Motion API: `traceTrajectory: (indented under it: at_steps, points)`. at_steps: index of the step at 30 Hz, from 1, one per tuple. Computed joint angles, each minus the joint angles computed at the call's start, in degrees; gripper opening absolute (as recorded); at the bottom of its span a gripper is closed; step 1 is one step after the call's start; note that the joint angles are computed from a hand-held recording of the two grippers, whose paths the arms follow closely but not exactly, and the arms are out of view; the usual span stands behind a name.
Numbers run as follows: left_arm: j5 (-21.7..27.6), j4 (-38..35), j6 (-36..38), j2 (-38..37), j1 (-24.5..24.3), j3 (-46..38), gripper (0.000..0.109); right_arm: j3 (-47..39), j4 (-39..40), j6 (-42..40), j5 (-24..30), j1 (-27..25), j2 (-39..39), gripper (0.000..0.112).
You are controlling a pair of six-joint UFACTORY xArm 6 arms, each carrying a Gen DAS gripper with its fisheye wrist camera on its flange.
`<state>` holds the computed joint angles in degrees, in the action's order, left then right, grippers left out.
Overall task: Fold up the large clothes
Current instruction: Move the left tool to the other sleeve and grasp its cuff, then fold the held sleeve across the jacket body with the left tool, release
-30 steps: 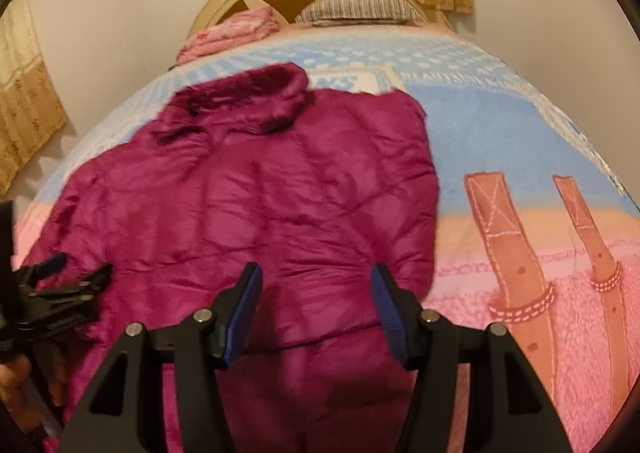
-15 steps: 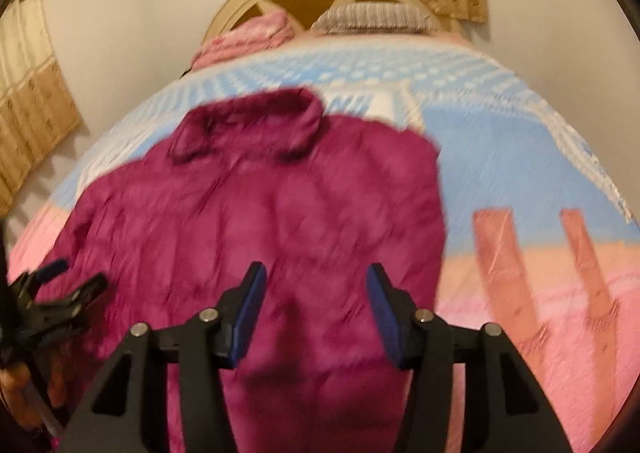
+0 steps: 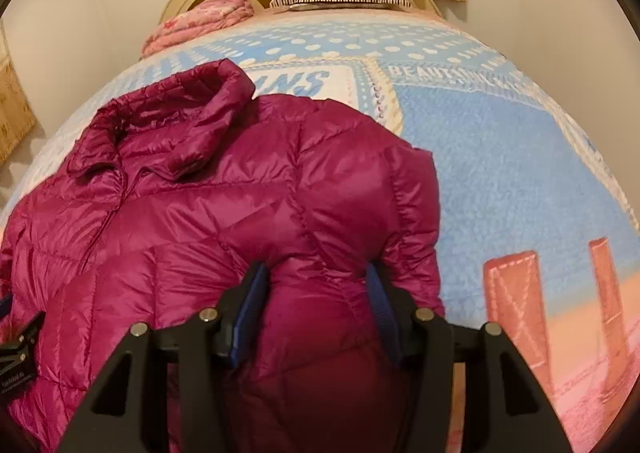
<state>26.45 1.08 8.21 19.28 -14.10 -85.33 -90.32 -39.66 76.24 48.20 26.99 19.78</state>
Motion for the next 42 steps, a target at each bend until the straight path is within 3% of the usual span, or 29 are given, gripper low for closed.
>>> traceTrajectory:
  at_steps: [2, 5, 7, 12, 14, 17, 20, 22, 25, 28, 35, 37, 39, 40, 42]
  points:
    - [0.6, 0.2, -0.6, -0.9, 0.4, 0.1, 0.102, -1.3, 0.2, -1.0, 4.0, 1.4, -0.8, 0.054]
    - [-0.4, -2.7, 1.1, -3.8, 1.4, 2.3, 0.102, 0.1, 1.1, -1.0, 4.7, 3.9, -4.5, 0.059]
    - [-1.3, -2.6, 0.8, -5.4, 2.1, 4.0, 0.102, -0.7, 1.2, -2.0, 6.0, 7.2, -5.3, 0.073]
    - [0.1, -0.6, 0.5, -5.7, 3.5, 5.1, 0.102, -7.0, 6.1, -7.9, 5.4, 12.5, 1.0, 0.077]
    - [0.7, -2.9, 2.4, -6.7, 4.7, 5.8, 0.102, -11.6, 6.9, -9.8, 7.6, 13.3, 6.0, 0.077]
    - [-2.5, -10.1, 9.7, -11.6, 8.6, 10.0, 0.102, -15.1, 3.8, -7.7, 11.6, 14.7, 9.2, 0.077]
    - [-6.0, -16.8, 17.6, -14.7, 14.1, 12.8, 0.102, -11.2, 2.1, -2.3, 8.4, 15.5, 5.8, 0.076]
    - [-7.8, -14.6, 16.8, -14.5, 18.1, 13.2, 0.102, -10.2, -0.8, 0.0, 7.8, 16.8, 4.4, 0.077]
    - [-5.6, -10.6, 12.7, -12.1, 24.1, 10.4, 0.102, -10.3, -5.1, 2.7, 8.6, 18.9, 4.2, 0.082]
    - [0.7, -16.7, 14.3, -10.3, 28.9, 7.3, 0.102, -11.0, -5.9, 3.1, 8.2, 20.1, 5.6, 0.082]
    - [3.0, -17.7, 15.2, -10.0, 27.8, 8.6, 0.102, -15.1, -6.7, 1.5, 12.2, 22.1, 9.7, 0.082]
    - [4.4, -16.8, 13.4, -8.7, 27.4, 7.6, 0.102, -13.6, -6.5, 2.9, 11.5, 21.9, 9.0, 0.088]
    - [5.6, -17.5, 13.6, -8.0, 26.8, 7.0, 0.084, -11.6, -6.3, 4.8, 10.3, 21.7, 7.9, 0.09]
    - [5.8, -16.8, 13.6, -7.9, 26.6, 7.0, 0.058, -10.3, -6.6, 6.0, 9.4, 21.5, 7.1, 0.09]
    - [5.8, -19.6, 16.6, -9.0, 26.6, 7.7, 0.036, -8.7, -6.8, 7.8, 8.4, 21.3, 6.1, 0.092]
